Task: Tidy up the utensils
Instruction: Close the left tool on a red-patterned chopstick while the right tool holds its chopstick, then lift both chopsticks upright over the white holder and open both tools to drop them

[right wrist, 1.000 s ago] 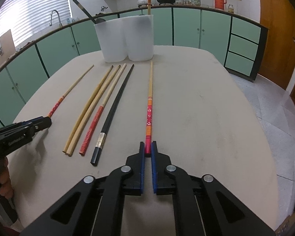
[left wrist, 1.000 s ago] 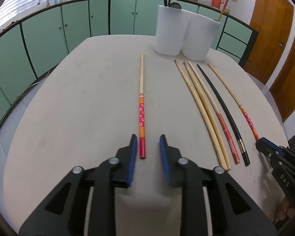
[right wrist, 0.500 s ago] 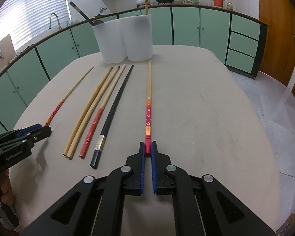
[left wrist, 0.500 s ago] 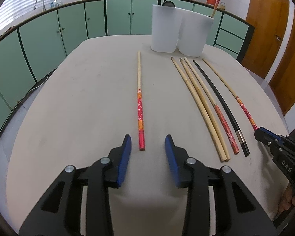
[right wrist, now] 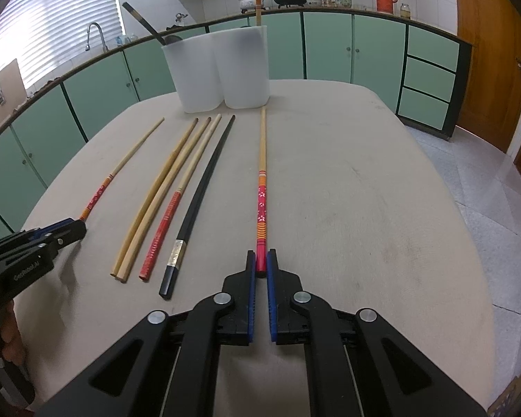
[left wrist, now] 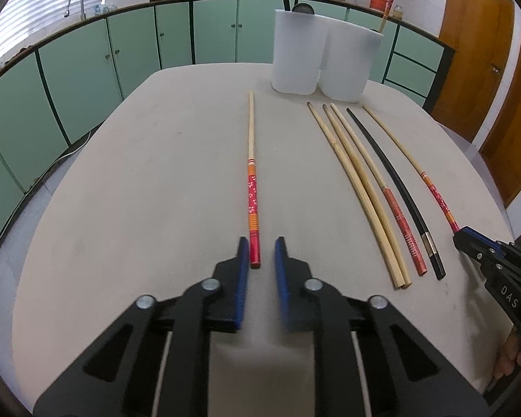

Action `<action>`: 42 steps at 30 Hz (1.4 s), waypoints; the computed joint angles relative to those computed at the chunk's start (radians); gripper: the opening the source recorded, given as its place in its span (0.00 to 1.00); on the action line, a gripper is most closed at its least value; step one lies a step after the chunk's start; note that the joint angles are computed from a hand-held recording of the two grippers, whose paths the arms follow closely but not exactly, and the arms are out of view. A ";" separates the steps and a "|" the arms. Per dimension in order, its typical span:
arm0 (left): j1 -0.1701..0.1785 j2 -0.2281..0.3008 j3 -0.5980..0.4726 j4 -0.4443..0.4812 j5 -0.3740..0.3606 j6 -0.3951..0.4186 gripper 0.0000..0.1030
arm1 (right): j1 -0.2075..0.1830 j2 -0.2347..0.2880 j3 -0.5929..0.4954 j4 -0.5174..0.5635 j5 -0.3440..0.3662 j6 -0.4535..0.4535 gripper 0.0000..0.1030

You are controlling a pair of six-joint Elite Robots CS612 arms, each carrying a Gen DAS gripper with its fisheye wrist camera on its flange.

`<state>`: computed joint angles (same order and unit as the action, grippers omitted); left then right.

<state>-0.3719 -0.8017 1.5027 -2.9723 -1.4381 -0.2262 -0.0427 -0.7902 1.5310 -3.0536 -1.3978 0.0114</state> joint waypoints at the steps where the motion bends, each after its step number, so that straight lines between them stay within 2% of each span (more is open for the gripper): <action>1: -0.001 -0.001 0.001 0.001 0.007 0.000 0.07 | 0.000 0.000 0.000 0.000 0.001 0.000 0.06; 12: -0.013 -0.017 0.018 -0.024 0.053 0.032 0.05 | -0.005 -0.002 0.000 0.000 0.016 0.016 0.06; 17: -0.027 -0.042 0.043 -0.108 0.107 0.100 0.05 | -0.010 -0.022 0.011 -0.039 -0.006 0.003 0.06; 20: -0.031 -0.059 0.056 -0.163 0.113 0.120 0.05 | -0.015 -0.036 0.012 -0.062 -0.011 -0.007 0.06; 26: -0.031 -0.078 0.036 -0.249 0.100 0.148 0.05 | -0.022 -0.060 -0.002 -0.099 -0.019 -0.031 0.06; 33: -0.025 -0.072 -0.038 -0.302 0.068 0.149 0.05 | -0.039 -0.075 -0.054 -0.113 0.025 -0.033 0.06; 42: -0.010 -0.046 -0.149 -0.255 -0.023 0.122 0.05 | -0.048 -0.070 -0.164 -0.063 0.106 -0.071 0.06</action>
<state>-0.3820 -0.8479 1.3536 -3.2274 -1.4614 -0.1039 -0.0911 -0.8598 1.3674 -3.1167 -1.2916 -0.0597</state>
